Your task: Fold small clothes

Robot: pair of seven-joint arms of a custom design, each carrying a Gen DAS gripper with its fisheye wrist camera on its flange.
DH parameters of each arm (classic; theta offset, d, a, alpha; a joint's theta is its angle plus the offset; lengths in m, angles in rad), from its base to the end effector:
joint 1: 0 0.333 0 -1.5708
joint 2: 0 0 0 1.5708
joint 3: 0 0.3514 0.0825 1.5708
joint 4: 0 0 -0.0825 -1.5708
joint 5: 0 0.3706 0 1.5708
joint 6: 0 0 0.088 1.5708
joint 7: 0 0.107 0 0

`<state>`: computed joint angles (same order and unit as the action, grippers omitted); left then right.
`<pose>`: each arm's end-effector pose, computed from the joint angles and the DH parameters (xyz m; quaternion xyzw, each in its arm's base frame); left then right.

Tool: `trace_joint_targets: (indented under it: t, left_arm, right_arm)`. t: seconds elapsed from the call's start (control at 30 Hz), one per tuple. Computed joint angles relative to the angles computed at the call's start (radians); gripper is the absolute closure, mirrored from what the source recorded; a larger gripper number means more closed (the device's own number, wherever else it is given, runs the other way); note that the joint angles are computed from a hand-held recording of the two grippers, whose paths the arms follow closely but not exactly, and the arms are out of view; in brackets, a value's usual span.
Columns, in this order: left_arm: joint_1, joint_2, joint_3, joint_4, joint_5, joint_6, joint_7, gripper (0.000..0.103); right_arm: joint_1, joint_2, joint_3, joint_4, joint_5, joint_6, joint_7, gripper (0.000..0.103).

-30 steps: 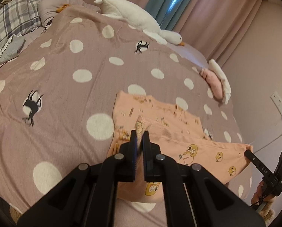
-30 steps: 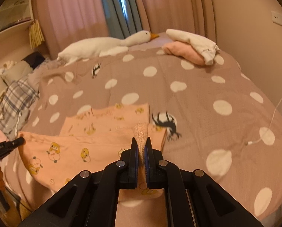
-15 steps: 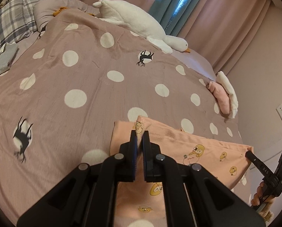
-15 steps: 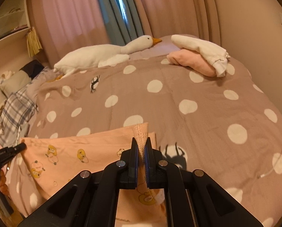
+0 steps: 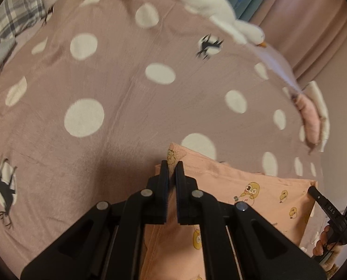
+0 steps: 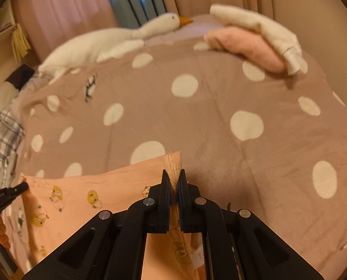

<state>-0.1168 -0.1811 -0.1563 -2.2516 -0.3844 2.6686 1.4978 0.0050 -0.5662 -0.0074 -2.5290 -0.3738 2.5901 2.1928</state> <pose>0.4977 -0.1328 0.5467 -0.6988 0.6428 -0.3062 0.0690 0.3887 0.0055 0.5723 -0.5333 0.7772 -0.2629 0.2060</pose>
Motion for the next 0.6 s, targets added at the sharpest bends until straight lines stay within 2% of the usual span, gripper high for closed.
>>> trace_joint_targets:
  t: [0.27, 0.4, 0.6]
  left_arm:
    - [0.02, 0.09, -0.015, 0.027, 0.124, -0.037, -0.093, 0.098]
    - [0.019, 0.094, -0.01, 0.018, 0.135, -0.033, -0.093, 0.094]
    - [0.022, 0.067, -0.009, 0.02, 0.166, -0.081, -0.119, 0.092]
  right_arm:
    - [-0.021, 0.101, -0.002, 0.007, -0.021, -0.017, 0.013, 0.096]
    - [-0.011, 0.123, -0.024, 0.001, 0.004, -0.018, -0.001, 0.096]
    - [-0.022, 0.109, -0.002, 0.001, -0.025, -0.044, 0.026, 0.096]
